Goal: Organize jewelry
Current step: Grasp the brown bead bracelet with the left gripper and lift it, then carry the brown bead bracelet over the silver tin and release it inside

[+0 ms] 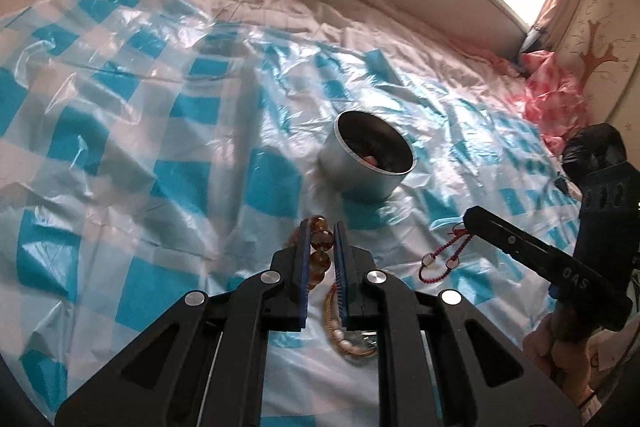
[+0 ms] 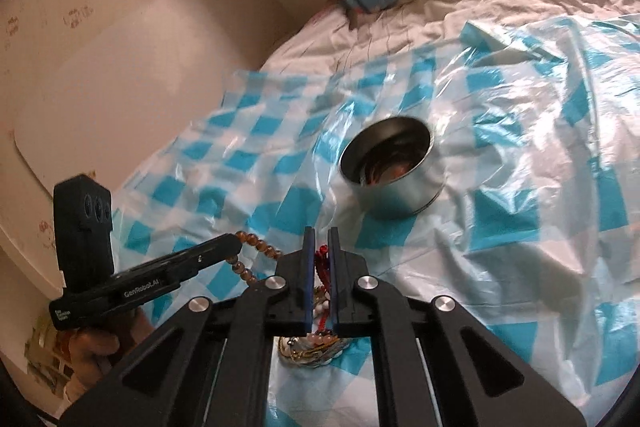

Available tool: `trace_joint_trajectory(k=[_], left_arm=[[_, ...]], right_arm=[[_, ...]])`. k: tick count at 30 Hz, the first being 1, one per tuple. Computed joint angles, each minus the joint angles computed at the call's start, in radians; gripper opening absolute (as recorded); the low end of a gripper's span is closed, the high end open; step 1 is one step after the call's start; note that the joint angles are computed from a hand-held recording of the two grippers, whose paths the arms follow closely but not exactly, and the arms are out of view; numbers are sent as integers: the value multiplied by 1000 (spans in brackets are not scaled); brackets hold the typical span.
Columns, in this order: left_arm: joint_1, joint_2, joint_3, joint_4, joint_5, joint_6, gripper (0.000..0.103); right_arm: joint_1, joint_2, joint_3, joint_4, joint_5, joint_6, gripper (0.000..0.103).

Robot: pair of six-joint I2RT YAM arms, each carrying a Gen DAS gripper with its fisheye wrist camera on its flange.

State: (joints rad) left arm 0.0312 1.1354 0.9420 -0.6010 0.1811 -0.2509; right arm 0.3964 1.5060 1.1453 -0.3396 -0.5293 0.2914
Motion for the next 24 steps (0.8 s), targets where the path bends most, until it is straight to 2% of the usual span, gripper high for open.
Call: trace_joint_trajectory(k=[10, 24], left_arm=[[-92, 20, 20, 98, -33, -42, 10], [-108, 168, 118, 236, 57, -138, 10]], right_arm=[[-12, -17, -10, 30, 23, -1, 7], [-25, 75, 98, 80, 22, 5, 7]])
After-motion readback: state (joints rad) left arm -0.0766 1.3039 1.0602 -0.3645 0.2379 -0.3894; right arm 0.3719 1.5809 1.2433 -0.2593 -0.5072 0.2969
